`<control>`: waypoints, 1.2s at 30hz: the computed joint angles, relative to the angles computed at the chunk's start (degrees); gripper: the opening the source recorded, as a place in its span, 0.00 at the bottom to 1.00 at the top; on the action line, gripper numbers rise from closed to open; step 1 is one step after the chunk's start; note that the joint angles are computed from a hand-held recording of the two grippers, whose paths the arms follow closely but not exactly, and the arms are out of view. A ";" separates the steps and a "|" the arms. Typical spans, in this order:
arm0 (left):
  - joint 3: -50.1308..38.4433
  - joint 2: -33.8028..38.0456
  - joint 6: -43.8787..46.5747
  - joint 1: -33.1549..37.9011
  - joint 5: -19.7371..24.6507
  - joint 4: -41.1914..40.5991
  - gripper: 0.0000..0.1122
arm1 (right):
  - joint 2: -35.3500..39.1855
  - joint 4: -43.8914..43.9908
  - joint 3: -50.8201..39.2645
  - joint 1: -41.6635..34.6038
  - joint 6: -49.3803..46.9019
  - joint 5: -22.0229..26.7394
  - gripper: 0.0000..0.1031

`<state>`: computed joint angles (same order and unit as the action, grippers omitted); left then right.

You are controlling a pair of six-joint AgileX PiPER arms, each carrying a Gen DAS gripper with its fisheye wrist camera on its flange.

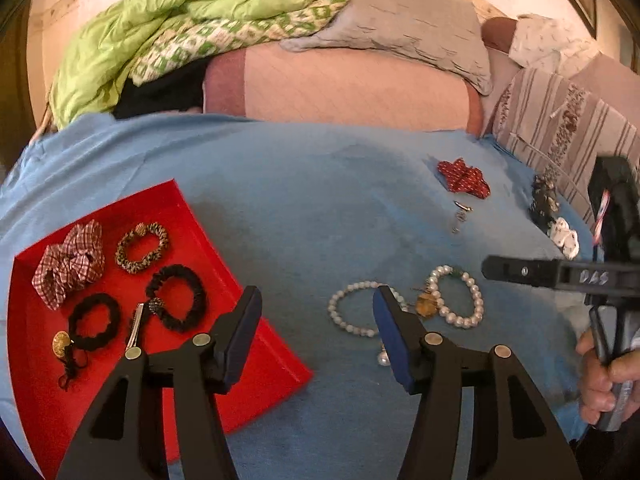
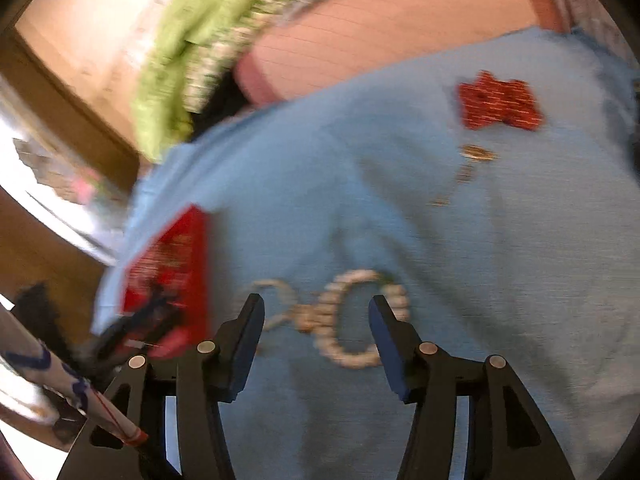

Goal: Organize jewelry
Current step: 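Move both open grippers from the tray back to the pearl bracelets, then grasp the large pearl bracelet with right while left grasps the gold round pendant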

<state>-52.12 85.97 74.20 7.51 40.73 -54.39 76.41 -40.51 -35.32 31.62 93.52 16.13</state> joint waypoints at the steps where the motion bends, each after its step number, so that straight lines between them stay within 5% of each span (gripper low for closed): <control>1: -1.14 0.98 -1.56 0.30 0.49 1.03 0.51 | 0.33 1.60 -0.05 -0.61 -1.70 0.38 0.57; 4: -3.52 3.11 -3.68 0.93 2.04 2.57 0.51 | 1.64 3.82 0.45 -2.68 -4.31 -1.41 0.55; 9: -4.13 3.73 -3.08 0.71 1.71 2.84 0.51 | 7.66 8.09 -4.57 -2.09 -10.64 4.60 0.48; 12: -3.54 3.23 -1.16 -0.28 1.66 2.53 0.51 | 11.57 4.17 -8.28 0.51 -9.79 10.73 0.37; 16: -1.72 2.42 0.82 -3.69 0.34 3.98 0.51 | 15.97 -0.30 -13.02 4.24 -9.59 19.08 0.10; 20: 2.07 0.06 5.11 -8.22 -3.10 3.73 0.51 | 10.76 -3.43 -8.09 2.45 -3.71 15.27 0.10; 27: 4.61 0.31 5.15 -16.96 -7.60 2.86 0.51 | 0.77 -14.22 -2.30 3.89 12.23 16.29 0.10; 33: 4.20 3.52 0.19 -23.29 -13.48 3.53 0.50 | 0.36 -13.91 -3.06 3.02 11.63 14.33 0.10; 35: 2.64 5.50 -3.95 -24.01 -13.87 6.05 0.44 | -0.10 -14.10 -2.65 2.98 11.83 13.73 0.10; 36: 1.43 6.82 -7.05 -24.38 -13.45 8.57 0.33 | -0.06 -14.06 -2.72 2.89 11.79 13.37 0.10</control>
